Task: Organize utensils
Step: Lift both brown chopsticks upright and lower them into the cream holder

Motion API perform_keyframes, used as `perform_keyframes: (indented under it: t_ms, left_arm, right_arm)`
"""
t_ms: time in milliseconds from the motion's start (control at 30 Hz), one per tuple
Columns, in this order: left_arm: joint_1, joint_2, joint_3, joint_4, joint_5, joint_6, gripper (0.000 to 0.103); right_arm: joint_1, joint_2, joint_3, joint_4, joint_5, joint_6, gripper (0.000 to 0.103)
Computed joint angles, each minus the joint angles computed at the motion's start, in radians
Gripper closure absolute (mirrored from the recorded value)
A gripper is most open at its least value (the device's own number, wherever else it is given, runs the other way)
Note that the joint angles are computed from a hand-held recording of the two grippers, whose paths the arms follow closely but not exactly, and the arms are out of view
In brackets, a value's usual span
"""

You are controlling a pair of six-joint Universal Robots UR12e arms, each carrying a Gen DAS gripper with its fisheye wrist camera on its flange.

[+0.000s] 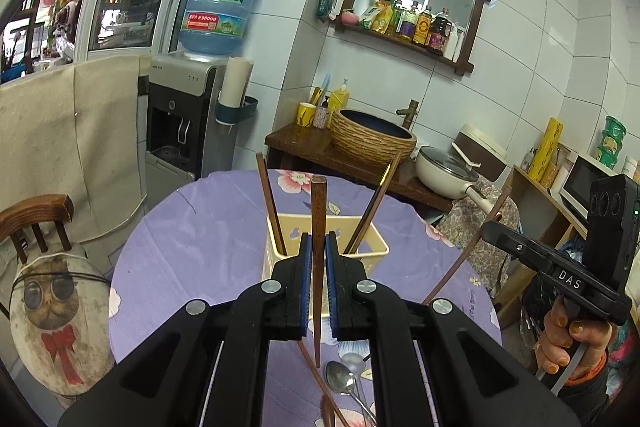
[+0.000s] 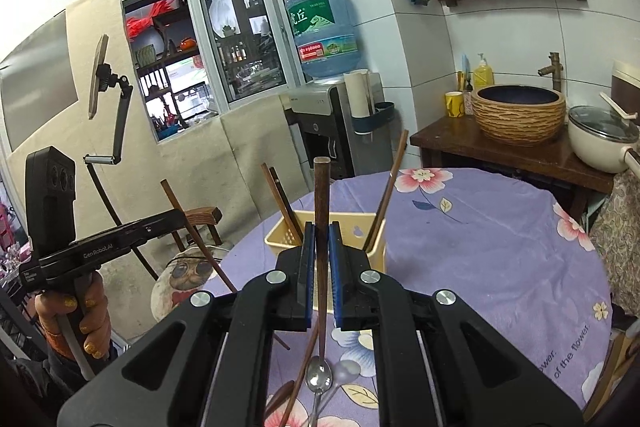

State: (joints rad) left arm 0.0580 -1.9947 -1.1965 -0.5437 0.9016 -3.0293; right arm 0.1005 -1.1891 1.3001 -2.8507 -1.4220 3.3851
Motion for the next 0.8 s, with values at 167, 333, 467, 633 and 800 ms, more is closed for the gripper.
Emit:
perform_keyframes:
  t_ms: [167, 333, 467, 633, 800]
  left_arm:
    - [0.002, -0.017, 0.071, -0.024, -0.032, -0.006, 0.096]
    - [-0.005, -0.058, 0.187, -0.017, -0.046, -0.058, 0.096]
    - [-0.024, -0.113, 0.303, -0.016, 0.004, -0.11, 0.096]
    - [-0.048, -0.16, 0.365, -0.016, 0.089, -0.135, 0.096]
    - [-0.065, -0.192, 0.37, -0.05, 0.153, -0.132, 0.096]
  right_arm:
    - [-0.01, 0.021, -0.078, 0.035, 0.041, 0.002, 0.096]
    - [-0.006, 0.063, -0.195, 0.058, 0.004, -0.014, 0.096]
    - [0.001, 0.114, -0.306, 0.081, -0.061, -0.023, 0.095]
    - [0.004, 0.167, -0.38, 0.112, -0.118, -0.021, 0.095]
    - [0.003, 0.206, -0.392, 0.158, -0.129, 0.004, 0.095]
